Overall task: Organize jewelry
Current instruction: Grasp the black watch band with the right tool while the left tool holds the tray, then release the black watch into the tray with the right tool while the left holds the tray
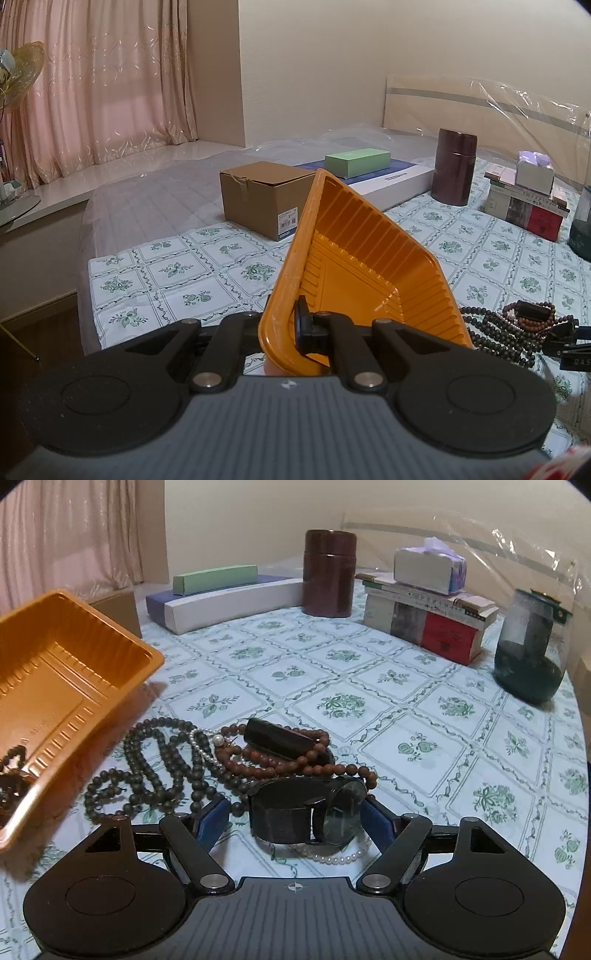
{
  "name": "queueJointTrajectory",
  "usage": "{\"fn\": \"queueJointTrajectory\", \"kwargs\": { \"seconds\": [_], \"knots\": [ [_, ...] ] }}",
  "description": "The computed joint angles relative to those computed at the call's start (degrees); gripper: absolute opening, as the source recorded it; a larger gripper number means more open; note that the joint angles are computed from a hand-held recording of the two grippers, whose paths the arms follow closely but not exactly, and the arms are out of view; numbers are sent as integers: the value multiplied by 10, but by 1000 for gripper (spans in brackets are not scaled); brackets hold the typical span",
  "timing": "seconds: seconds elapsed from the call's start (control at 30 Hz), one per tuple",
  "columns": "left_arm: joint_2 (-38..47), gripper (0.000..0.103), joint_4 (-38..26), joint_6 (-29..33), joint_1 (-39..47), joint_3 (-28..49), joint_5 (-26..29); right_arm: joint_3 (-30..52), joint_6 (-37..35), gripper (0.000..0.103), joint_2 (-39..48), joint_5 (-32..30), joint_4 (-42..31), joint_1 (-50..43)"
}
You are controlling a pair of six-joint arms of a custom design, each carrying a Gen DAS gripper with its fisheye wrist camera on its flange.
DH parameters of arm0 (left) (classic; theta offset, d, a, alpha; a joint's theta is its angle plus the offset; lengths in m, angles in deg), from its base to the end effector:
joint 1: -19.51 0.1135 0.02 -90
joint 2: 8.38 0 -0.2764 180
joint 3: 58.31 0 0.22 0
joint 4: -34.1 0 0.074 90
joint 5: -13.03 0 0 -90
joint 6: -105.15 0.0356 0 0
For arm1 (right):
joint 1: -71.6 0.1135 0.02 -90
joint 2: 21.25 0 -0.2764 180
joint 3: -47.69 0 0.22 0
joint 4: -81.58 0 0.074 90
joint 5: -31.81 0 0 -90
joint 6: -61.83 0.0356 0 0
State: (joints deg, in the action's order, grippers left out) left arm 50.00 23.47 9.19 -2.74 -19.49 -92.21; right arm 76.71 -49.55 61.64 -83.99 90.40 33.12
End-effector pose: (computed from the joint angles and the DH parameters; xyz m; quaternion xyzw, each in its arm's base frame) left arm 0.1665 -0.0580 0.2207 0.0563 0.8599 -0.0089 0.5073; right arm 0.1587 -0.1064 0.1350 0.0495 0.9034 -0.0071 0.4259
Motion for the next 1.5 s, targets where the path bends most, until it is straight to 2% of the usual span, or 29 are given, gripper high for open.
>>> {"fn": "queueJointTrajectory", "kwargs": {
  "seconds": [0.17, 0.23, 0.3, 0.4, 0.53, 0.7, 0.93, 1.17, 1.33, 1.5],
  "knots": [
    [2, 7, 0, -1, 1, 1, 1, -11, 5, 77, 12, 18, 35, 7],
    [2, 7, 1, -1, 2, -1, 1, -16, 3, 67, 9, 24, 45, 6],
    [2, 7, 2, -2, 1, -2, 0, -16, -3, 63, 8, 19, 41, -1],
    [1, 7, 2, -2, 0, -2, -1, -24, -17, 42, 0, 23, 48, -6],
    [1, 7, 2, -2, 1, -2, 0, -24, -23, 34, -13, 14, 33, -18],
    [1, 7, 2, -2, 0, -3, -1, -32, -28, 29, -56, -10, 3, -39],
    [0, 7, 3, -5, -4, -5, -4, -17, -14, 29, -152, -39, -80, -34],
    [-2, 7, -2, -9, -9, -3, -9, 30, 45, 29, -225, -95, -200, 64],
    [-2, 7, -2, -9, -10, -4, -9, 37, 123, 29, -237, -72, -182, 209],
    [-4, 7, -4, -9, -11, -3, -9, 33, 171, 29, -205, -14, -112, 327]
  ]
}}
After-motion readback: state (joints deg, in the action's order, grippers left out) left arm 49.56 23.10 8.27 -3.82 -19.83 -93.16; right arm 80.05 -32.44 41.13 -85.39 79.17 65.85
